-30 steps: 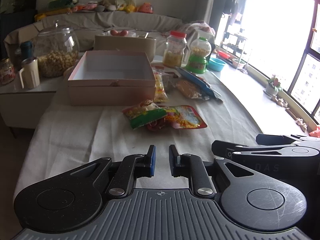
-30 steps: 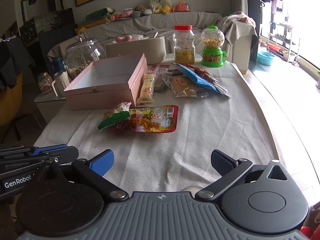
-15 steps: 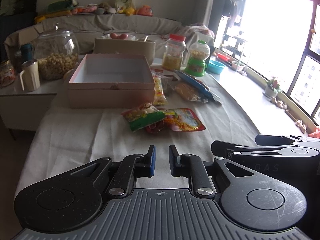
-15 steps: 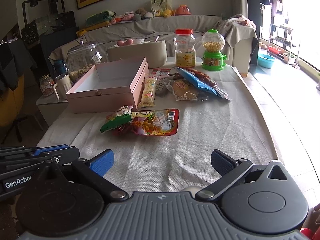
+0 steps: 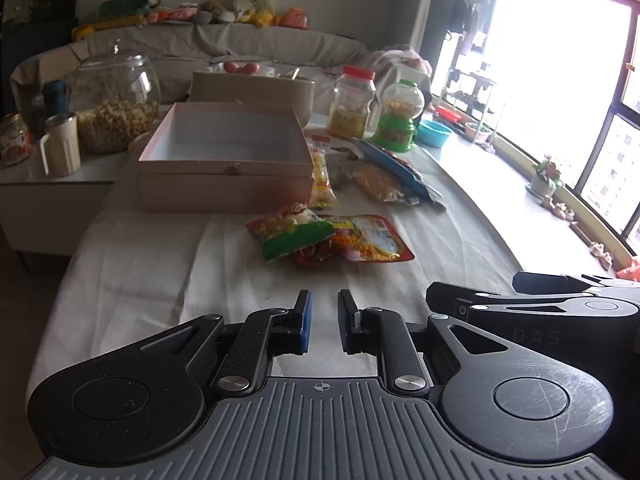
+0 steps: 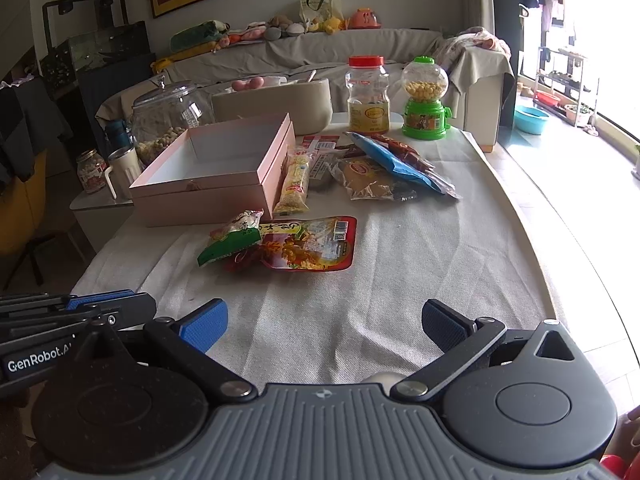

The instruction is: Organize snacks

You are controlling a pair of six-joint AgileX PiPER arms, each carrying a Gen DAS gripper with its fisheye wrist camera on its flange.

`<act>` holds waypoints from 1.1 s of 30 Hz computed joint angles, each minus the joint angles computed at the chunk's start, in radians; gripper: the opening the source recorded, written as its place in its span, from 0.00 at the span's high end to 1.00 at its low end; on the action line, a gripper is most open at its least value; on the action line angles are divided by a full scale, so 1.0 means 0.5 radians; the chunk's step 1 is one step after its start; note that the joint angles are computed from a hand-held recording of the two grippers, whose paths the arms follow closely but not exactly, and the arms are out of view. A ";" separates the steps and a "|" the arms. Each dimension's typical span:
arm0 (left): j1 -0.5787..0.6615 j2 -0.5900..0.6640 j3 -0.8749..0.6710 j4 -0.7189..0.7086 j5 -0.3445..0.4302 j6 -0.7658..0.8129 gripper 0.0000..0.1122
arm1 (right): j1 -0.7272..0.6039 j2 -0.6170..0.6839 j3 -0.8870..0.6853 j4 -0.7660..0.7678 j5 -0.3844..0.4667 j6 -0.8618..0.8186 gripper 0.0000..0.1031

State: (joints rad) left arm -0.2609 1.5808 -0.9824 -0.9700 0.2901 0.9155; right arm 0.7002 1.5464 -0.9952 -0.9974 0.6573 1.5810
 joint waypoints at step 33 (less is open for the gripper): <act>0.409 1.270 -1.560 0.137 0.773 -0.606 0.83 | -0.596 0.808 -0.630 -0.539 -0.718 -0.236 0.16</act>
State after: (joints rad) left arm -0.0564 2.2160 -1.7626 -0.9015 0.6764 0.6124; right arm 0.4024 1.9502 -1.3103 -1.2670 0.2984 1.4631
